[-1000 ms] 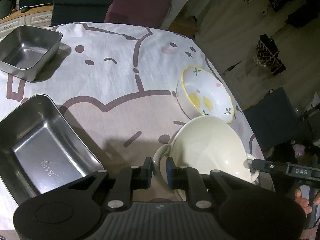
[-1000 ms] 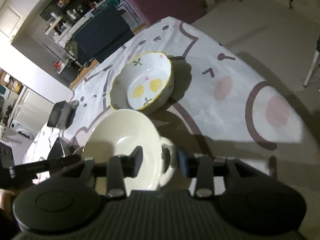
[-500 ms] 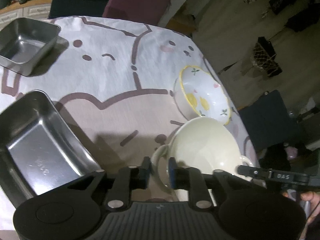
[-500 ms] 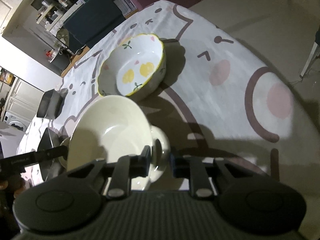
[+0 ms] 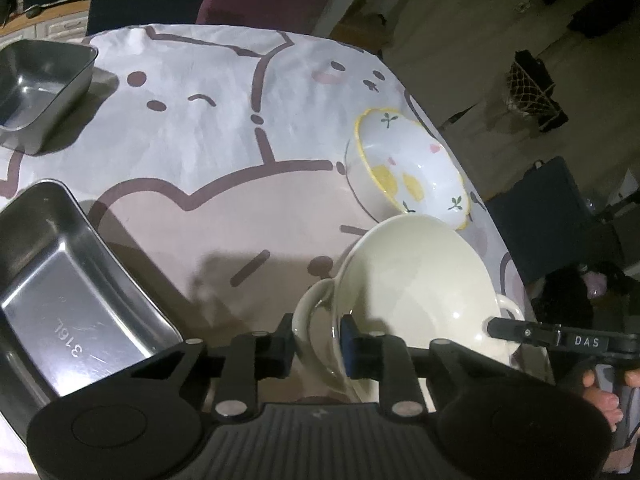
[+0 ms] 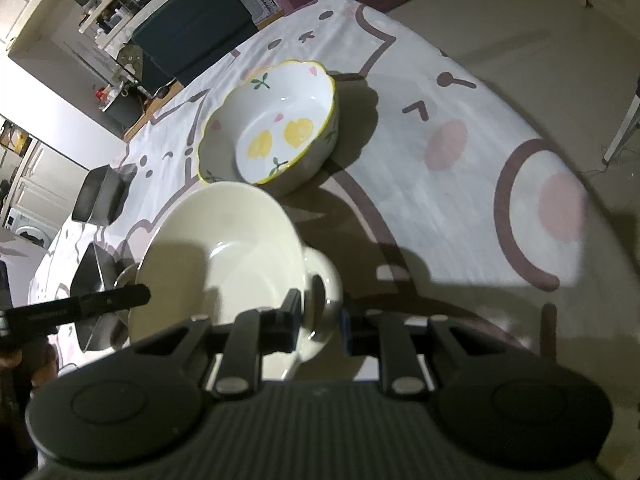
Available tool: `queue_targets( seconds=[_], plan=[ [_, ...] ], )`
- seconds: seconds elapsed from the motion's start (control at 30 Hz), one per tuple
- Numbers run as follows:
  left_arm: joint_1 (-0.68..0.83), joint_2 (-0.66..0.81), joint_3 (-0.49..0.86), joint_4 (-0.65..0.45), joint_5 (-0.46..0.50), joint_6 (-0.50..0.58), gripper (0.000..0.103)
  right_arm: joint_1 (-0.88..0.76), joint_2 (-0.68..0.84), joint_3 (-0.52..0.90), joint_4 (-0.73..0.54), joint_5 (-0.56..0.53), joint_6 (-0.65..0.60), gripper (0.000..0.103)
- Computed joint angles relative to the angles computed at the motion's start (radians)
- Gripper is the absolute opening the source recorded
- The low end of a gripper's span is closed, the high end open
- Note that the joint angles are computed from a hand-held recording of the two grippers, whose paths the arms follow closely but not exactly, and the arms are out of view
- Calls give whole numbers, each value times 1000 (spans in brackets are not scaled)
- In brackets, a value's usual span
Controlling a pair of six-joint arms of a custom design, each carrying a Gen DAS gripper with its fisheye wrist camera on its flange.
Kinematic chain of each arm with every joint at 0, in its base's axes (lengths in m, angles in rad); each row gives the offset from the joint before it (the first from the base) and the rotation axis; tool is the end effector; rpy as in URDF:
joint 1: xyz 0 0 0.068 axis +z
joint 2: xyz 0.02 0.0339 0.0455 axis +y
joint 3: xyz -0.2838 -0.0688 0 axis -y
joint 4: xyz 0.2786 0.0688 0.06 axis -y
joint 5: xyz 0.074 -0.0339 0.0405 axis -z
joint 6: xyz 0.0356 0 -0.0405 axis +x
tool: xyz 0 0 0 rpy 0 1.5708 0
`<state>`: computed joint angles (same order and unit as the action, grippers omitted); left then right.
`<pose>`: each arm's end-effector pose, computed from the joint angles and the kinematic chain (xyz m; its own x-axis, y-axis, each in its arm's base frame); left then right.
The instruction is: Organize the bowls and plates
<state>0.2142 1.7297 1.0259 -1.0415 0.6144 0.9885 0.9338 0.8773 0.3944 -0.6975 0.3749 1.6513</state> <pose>0.2958 0.0433 0.1577 -0.7560 0.5340 -0.3787 0.6544 0.6022 -0.4572 0.1021 0.1160 0.1565 -0.6188 0.7231 -0.3069 0.6017 0.6875 0.4066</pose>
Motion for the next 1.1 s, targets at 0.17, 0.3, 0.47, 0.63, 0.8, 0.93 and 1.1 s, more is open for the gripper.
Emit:
queue_targets(
  seconds=[0.17,0.3,0.47,0.63,0.8,0.93,1.1],
  plan=[
    [-3,-3,-6,10,-3,-1,25,-9,7,-9,24,-13,-11,24],
    [-5,-8,-9,14,-7,10,25,-32,42,-10,58,-40,-42,24],
    [-19,-36,-28,39,-24,16,27,-36,81,15,43,-43,-49,25],
    [-49,-97,-76,100,-63,8,29,-37,144,59,16,-43,-67,26],
    [-65,-135,-107,139,-87,5,31,-39,164,74,3,-45,-63,27],
    [-65,-135,-112,147,-83,2,32,-39,187,94,-9,-43,-71,27],
    [-65,-134,-120,157,-77,-22,32,-31,205,105,-15,-37,-62,28]
  ],
)
